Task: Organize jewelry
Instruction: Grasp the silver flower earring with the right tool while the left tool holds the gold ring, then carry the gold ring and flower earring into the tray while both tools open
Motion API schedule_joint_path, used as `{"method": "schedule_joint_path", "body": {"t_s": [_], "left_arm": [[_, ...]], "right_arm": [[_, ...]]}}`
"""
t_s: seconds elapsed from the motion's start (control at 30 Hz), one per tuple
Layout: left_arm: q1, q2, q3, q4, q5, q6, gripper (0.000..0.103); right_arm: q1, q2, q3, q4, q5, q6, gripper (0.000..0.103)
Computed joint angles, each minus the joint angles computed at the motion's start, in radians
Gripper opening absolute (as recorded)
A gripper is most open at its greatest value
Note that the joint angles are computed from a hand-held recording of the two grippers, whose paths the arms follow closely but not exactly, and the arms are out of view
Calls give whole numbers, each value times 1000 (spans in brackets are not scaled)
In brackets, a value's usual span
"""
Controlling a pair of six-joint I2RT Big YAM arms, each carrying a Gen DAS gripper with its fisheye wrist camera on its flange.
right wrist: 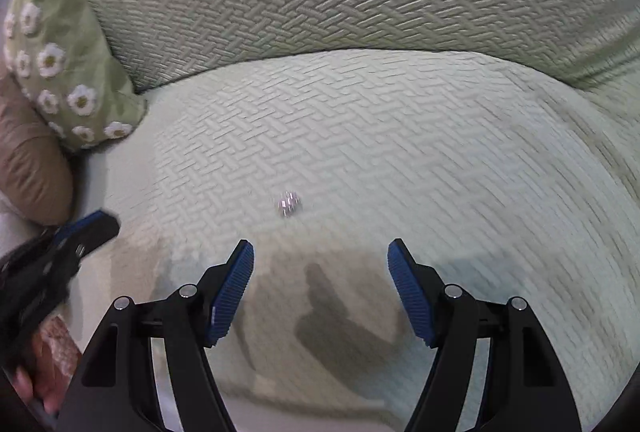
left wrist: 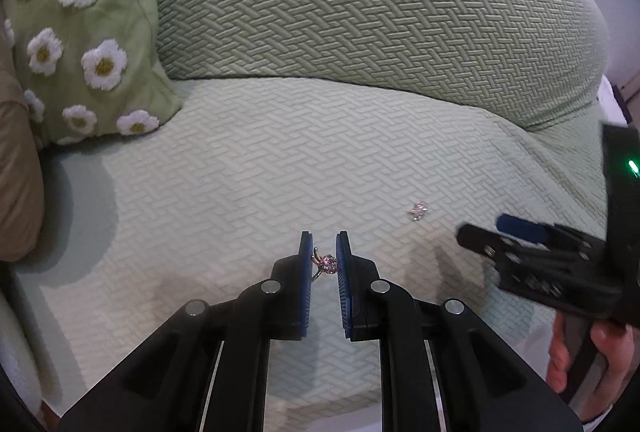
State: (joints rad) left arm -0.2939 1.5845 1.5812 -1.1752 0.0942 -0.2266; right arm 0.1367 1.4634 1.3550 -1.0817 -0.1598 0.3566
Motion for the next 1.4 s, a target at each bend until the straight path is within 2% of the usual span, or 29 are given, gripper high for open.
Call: {"method": "schedule_joint_path", "body": {"t_s": [0.17,0.23,0.3,0.37,0.43,0.47,0.67,0.8,1.07,1.13,1.2,1.23,1.33,1.4], "left_arm": [[-3,1,-23,20,10,-9,11],[-4,2,-22,19,0,-3,11],[-3,3,-20,16,6,1,11],[-3,1,-22,16,11,1,11],[-3,1,-22,15,5,1,11],[-1,0,-22,15,7,1,11],[-3,-12,-26,18,-1,-8,11],[-17,-65,-39,25,-18,1,11],[-78,-289,-170,26,-7,-9,11],[-106,-341,-223,15,6,-10,11],[-131,-382,-283,5,63,-11,11],[-145,-393,-303,4,63,-16,11],[-218,-416,-373,-14,-27,-47,11],[-241,-416,-409,-12,-38,-71,11]], "right_arm": [[28,106,76,-12,32,29,69],[40,135,94,-21,36,27,65],[51,157,109,-27,47,17,50],[68,166,115,-35,109,14,42],[76,166,114,-35,136,4,32],[75,164,113,-34,136,3,23],[53,131,88,-23,82,-4,21],[54,25,49,-25,82,-12,21],[138,-317,-87,-94,138,-45,21],[171,-391,-150,-106,138,-26,21],[192,-446,-204,-117,125,3,21],[198,-481,-244,-116,114,24,21],[201,-539,-346,-102,83,74,21],[244,-558,-400,-76,108,130,21]]}}
